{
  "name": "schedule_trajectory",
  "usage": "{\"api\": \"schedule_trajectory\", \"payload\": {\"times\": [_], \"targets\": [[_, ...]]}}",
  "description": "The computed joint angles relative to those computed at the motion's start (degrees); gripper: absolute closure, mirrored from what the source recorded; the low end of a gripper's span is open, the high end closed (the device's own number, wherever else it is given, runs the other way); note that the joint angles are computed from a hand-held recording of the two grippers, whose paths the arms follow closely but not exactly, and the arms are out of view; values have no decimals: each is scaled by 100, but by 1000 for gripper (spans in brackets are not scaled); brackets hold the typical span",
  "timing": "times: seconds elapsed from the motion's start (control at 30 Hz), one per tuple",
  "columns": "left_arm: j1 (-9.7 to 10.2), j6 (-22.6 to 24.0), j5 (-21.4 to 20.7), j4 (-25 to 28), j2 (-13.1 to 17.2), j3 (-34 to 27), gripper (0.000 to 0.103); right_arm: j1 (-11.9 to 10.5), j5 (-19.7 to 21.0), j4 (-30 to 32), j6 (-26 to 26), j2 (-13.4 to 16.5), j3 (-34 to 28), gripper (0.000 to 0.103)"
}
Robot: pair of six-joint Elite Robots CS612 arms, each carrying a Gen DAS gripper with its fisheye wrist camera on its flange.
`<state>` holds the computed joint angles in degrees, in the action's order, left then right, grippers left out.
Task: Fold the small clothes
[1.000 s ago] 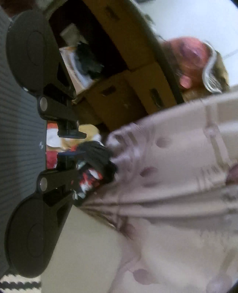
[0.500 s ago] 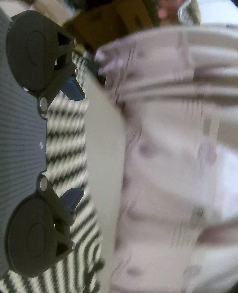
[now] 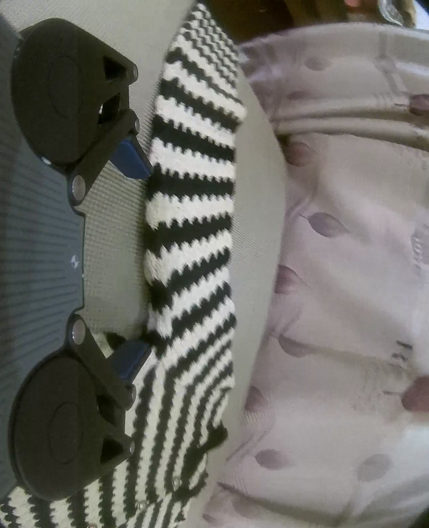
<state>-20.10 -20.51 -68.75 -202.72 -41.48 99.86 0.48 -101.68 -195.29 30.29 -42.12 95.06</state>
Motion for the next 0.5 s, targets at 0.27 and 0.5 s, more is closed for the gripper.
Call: {"api": "schedule_trajectory", "payload": {"times": [0.27, 0.5], "targets": [[-87, 238, 281, 633, -31, -128, 0, -199, 456, 584, 23, 576, -857, 95], [-90, 236, 330, 652, -21, -131, 0, -218, -571, -197, 249, 403, -396, 96]]}}
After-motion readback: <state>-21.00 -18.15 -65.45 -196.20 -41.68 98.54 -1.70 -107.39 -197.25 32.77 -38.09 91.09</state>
